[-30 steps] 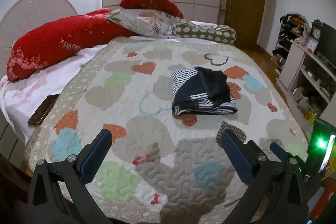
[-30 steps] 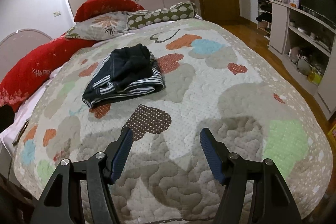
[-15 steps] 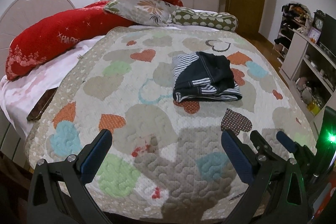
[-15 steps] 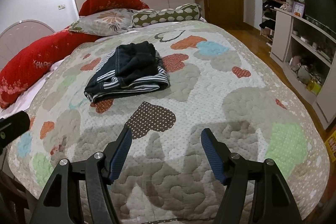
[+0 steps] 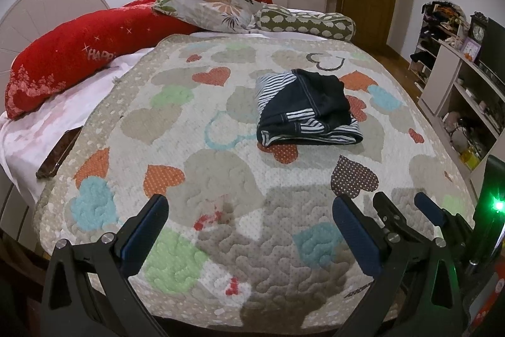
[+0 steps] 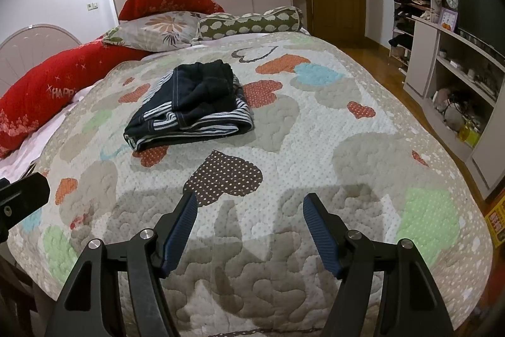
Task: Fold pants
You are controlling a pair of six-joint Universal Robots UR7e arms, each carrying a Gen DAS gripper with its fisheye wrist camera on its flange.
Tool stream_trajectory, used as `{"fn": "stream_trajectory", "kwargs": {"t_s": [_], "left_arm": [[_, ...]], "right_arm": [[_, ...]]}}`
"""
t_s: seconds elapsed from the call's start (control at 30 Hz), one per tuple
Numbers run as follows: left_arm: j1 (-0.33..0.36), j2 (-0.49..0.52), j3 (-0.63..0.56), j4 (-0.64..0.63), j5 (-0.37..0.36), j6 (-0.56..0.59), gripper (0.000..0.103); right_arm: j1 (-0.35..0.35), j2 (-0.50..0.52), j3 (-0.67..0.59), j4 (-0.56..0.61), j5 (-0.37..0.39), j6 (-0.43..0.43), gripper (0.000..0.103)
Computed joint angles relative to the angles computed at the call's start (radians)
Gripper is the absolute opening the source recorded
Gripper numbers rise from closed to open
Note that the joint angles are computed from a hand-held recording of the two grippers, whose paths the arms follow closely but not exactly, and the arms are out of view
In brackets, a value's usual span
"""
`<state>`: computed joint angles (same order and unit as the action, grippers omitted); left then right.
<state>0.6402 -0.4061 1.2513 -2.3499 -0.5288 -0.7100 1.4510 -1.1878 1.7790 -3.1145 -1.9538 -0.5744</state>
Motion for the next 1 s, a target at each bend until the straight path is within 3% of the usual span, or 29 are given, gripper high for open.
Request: {"fn": "stream_trajectory", "kwargs": {"t_s": [1.0], "left_arm": [[0.017, -0.005, 0.009, 0.008, -0.053, -0.017, 0.103]], "right_arm": [[-0.003, 0.009, 0.004, -0.005, -0.013, -0.007, 0.075]]}}
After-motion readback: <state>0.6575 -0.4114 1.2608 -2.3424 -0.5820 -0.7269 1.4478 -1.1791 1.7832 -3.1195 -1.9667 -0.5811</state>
